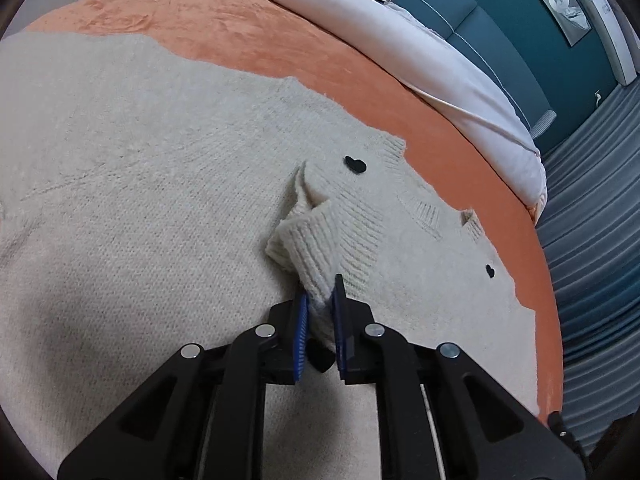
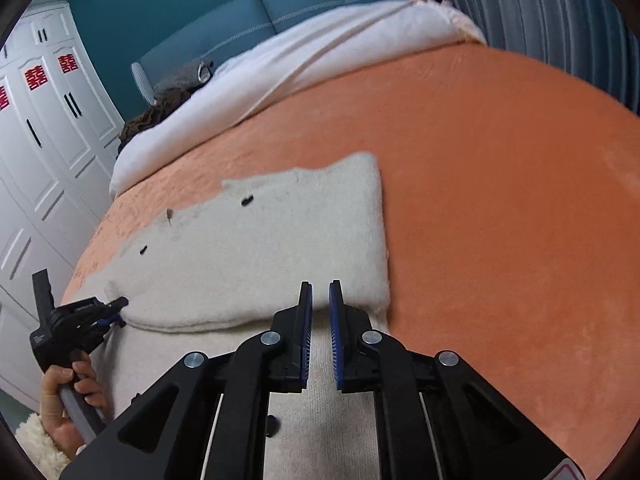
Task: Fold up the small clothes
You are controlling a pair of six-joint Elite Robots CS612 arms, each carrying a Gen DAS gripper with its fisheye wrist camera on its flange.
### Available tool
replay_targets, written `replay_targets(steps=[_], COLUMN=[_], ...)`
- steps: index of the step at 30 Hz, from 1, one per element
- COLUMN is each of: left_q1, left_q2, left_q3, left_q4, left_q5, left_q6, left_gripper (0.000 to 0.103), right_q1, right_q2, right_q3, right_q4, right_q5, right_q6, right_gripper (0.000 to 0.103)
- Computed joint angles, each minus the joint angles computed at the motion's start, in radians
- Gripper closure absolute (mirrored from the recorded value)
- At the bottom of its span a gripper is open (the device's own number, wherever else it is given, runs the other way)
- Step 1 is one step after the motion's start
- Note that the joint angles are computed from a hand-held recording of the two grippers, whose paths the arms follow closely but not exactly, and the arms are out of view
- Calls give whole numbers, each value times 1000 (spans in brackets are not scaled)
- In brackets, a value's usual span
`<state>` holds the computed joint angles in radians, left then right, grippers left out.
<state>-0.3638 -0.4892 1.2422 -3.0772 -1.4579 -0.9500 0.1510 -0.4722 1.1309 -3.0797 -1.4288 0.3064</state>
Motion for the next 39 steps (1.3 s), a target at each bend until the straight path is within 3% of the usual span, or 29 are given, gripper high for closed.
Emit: replay_targets(steps=[3,4,6,8,11,12,14,15,17,22,26,28,29,31,33,35,39], left_q1=[-4,-4,-2,0,11,16,29,38,63,156,230,257,268,276,279,277,243], left_q2=[2,2,2,-1,-16,-24,-53,-70,-111,-205,-233,-225,-219,-214,-211,-215,-225], left_q3=[-5,-5,-4,-2,35,58,127,162,238,397,453,466,464,445,417,399,370], left_q4=[2,3,2,4,-70,-116,-218,-248,-266,-174,-92,-125,-142,-127,-91,-61,-169], left_q5=[14,16,12,2,-44,-54,-36,-20,33,214,295,295,284,276,263,265,312], left_q6=[13,12,9,9,-12,-26,-55,-68,-107,-257,-412,-443,-442,-419,-351,-313,-180], left_gripper=[91,91,91,91,89,88,88,82,72,68,68,71,77,78,92,95,96], right_q1=[3,7,16,15,26,28,34,40,46,61,67,64,62,56,54,57,63], right_q2=[6,22,76,122,92,82,73,72,72,87,94,94,95,96,96,98,102], right_q3=[-26,-62,-175,-239,-193,-163,-127,-112,-97,-116,-121,-120,-119,-116,-115,-119,-126], right_q4=[-29,12,199,317,258,207,161,141,115,120,116,113,111,106,105,106,110], right_q5=[5,-3,-54,-60,-97,-92,-93,-111,-135,-186,-208,-198,-188,-165,-156,-169,-202], right_q6=[5,-11,-58,-19,-25,-22,-50,-73,-101,-121,-132,-127,-120,-102,-95,-102,-122], right_gripper=[94,94,94,100,98,93,88,86,82,78,77,77,77,77,77,77,76])
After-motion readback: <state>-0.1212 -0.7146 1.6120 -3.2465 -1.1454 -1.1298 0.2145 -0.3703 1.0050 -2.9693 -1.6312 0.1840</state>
